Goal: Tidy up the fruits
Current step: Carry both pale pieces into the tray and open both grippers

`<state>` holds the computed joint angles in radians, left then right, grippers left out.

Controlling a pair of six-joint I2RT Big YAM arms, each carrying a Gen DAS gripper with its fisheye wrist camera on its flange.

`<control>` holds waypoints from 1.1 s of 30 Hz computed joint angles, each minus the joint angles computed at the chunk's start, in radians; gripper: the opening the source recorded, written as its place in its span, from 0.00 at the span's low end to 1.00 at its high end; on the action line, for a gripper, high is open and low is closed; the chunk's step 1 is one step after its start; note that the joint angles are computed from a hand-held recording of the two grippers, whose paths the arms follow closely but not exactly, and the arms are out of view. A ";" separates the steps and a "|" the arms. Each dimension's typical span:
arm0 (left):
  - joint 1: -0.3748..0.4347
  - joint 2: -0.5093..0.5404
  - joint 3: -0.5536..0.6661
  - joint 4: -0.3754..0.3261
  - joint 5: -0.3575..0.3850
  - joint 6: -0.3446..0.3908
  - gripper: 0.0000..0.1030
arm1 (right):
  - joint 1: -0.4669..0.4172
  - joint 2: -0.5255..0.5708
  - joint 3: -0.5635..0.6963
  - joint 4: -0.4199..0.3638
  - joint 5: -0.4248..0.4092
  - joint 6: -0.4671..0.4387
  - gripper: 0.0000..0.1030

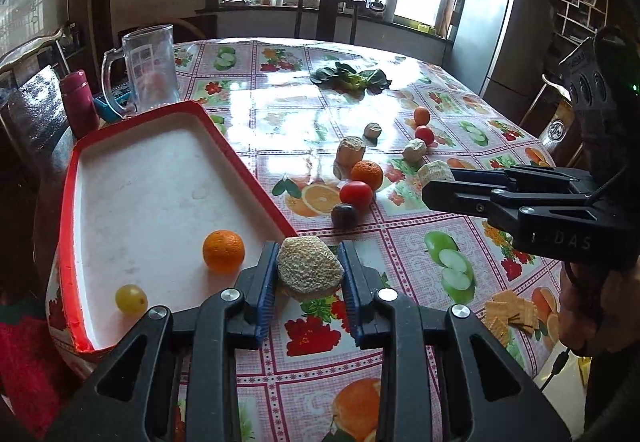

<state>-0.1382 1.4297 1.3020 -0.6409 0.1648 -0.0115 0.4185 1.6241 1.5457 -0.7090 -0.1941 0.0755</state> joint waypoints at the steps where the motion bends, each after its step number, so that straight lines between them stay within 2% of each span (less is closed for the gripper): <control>1: 0.006 -0.003 -0.003 0.002 0.001 -0.002 0.27 | 0.005 0.002 0.004 -0.002 0.001 0.000 0.32; 16: 0.098 -0.032 -0.039 0.020 0.005 -0.025 0.27 | 0.062 0.050 0.073 -0.029 -0.011 -0.014 0.32; 33: 0.144 -0.018 -0.040 0.019 -0.003 -0.032 0.27 | 0.100 0.132 0.174 -0.064 -0.033 -0.032 0.32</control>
<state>0.0063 1.4113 1.2619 -0.6217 0.1620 -0.0432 0.5185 1.7558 1.7193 -0.7731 -0.2269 0.0431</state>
